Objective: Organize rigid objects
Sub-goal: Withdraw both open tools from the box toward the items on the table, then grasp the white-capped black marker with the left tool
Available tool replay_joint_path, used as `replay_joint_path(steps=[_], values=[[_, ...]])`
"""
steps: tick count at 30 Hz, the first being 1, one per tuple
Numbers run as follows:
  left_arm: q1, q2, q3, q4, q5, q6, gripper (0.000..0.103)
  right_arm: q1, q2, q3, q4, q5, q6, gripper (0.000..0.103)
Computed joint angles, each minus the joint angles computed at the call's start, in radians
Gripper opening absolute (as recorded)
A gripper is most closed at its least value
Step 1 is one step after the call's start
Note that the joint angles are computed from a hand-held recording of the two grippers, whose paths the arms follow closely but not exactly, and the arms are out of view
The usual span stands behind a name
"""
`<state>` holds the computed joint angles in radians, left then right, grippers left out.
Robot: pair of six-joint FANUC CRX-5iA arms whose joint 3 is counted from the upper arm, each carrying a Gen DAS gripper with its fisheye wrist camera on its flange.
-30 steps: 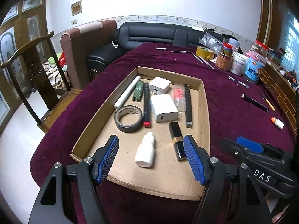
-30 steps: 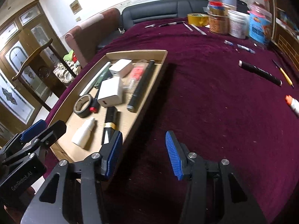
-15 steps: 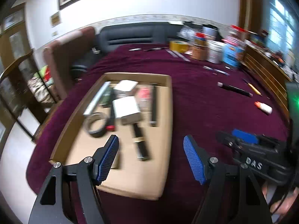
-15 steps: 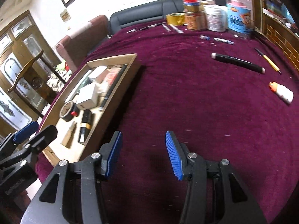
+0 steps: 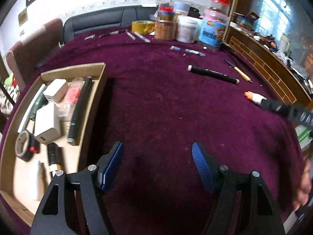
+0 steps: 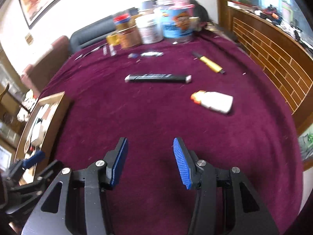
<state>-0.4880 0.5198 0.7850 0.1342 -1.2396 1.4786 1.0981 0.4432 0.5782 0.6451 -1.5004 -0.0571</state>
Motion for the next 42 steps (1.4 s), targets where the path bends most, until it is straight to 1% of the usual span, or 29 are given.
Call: replay_joint_path(steps=[2,5,7,8,9,11,13,15,17,19,20,21,22,23,24,25,26,27,30,32,33,34,35,36,38,39,40,41,42], values=[[-0.003,0.018,0.012,-0.006,-0.008,0.018,0.066,-0.022,0.014,0.032,0.006,-0.035,0.013,0.046],[-0.004,0.044,0.025,-0.001,-0.032,0.031,0.066,-0.075,0.022,0.063,-0.026,-0.002,0.06,0.046],[-0.01,0.008,-0.042,-0.019,0.044,0.018,0.074,-0.12,0.019,0.06,-0.051,0.058,0.084,0.046],[-0.006,0.008,-0.051,-0.006,0.045,0.009,0.077,-0.137,0.019,0.063,-0.069,0.076,0.093,0.046],[0.001,0.001,-0.071,0.024,0.062,-0.008,0.083,-0.162,0.031,0.089,-0.099,0.085,0.111,0.046],[0.015,-0.007,-0.103,0.077,0.086,-0.03,0.086,-0.197,0.061,0.131,-0.127,0.102,0.161,0.046],[0.018,-0.005,-0.112,0.101,0.097,-0.044,0.097,-0.231,0.104,0.199,-0.161,0.095,0.216,0.046],[0.007,0.009,-0.088,0.082,0.082,-0.051,0.101,-0.271,0.149,0.266,-0.205,0.089,0.276,0.046],[0.001,0.017,-0.07,0.062,0.074,-0.048,0.101,-0.309,0.196,0.334,-0.257,0.057,0.298,0.046],[0.006,0.014,-0.08,0.079,0.084,-0.052,0.101,-0.337,0.194,0.324,-0.329,0.084,0.295,0.046],[0.007,0.013,-0.082,0.081,0.086,-0.053,0.101,-0.343,0.19,0.325,-0.372,0.095,0.304,0.05],[0.006,0.012,-0.084,0.08,0.087,-0.052,0.101,-0.35,0.165,0.304,-0.423,0.131,0.339,0.053],[0.006,0.011,-0.085,0.078,0.088,-0.052,0.101,-0.364,0.119,0.254,-0.526,0.218,0.371,0.054],[0.006,0.011,-0.085,0.078,0.089,-0.052,0.101,-0.367,0.063,0.172,-0.618,0.339,0.413,0.053],[0.006,0.012,-0.084,0.078,0.089,-0.052,0.101,-0.354,0.015,0.09,-0.657,0.452,0.421,0.053],[0.005,0.013,-0.084,0.077,0.089,-0.052,0.101,-0.325,-0.023,0.028,-0.643,0.514,0.423,0.053],[0.005,0.013,-0.083,0.077,0.088,-0.052,0.101,-0.289,-0.055,-0.019,-0.578,0.528,0.401,0.053],[0.005,0.014,-0.082,0.074,0.087,-0.052,0.101,-0.248,-0.085,-0.073,-0.46,0.526,0.338,0.053],[0.004,0.015,-0.079,0.069,0.085,-0.051,0.101,-0.157,-0.157,-0.257,-0.067,0.479,-0.022,0.055],[0.004,0.016,-0.077,0.069,0.083,-0.051,0.101,-0.11,-0.203,-0.397,0.175,0.412,-0.284,0.058],[0.005,0.017,-0.075,0.074,0.076,-0.057,0.101,-0.102,-0.218,-0.446,0.246,0.398,-0.382,0.058],[0.007,0.027,-0.051,0.075,0.041,-0.062,0.099,-0.094,-0.251,-0.516,0.307,0.39,-0.478,0.058],[0.007,0.043,-0.014,0.077,-0.007,-0.062,0.099,-0.093,-0.279,-0.566,0.333,0.406,-0.539,0.058],[0.013,0.048,0.002,0.101,-0.035,-0.075,0.098,-0.091,-0.292,-0.597,0.358,0.399,-0.581,0.058],[0.017,0.038,0.013,0.124,-0.038,-0.101,0.098,-0.091,-0.318,-0.637,0.325,0.377,-0.64,0.058],[0.011,0.04,0.035,0.105,-0.037,-0.111,0.098,-0.104,-0.32,-0.64,0.315,0.398,-0.659,0.059],[-0.001,0.05,0.074,0.07,-0.041,-0.123,0.099,-0.113,-0.347,-0.678,0.325,0.443,-0.711,0.059],[-0.019,0.073,0.132,0.016,-0.057,-0.138,0.099,-0.127,-0.379,-0.729,0.352,0.507,-0.779,0.059],[-0.037,0.097,0.183,-0.037,-0.074,-0.141,0.099,-0.135,-0.39,-0.75,0.366,0.537,-0.809,0.059]])
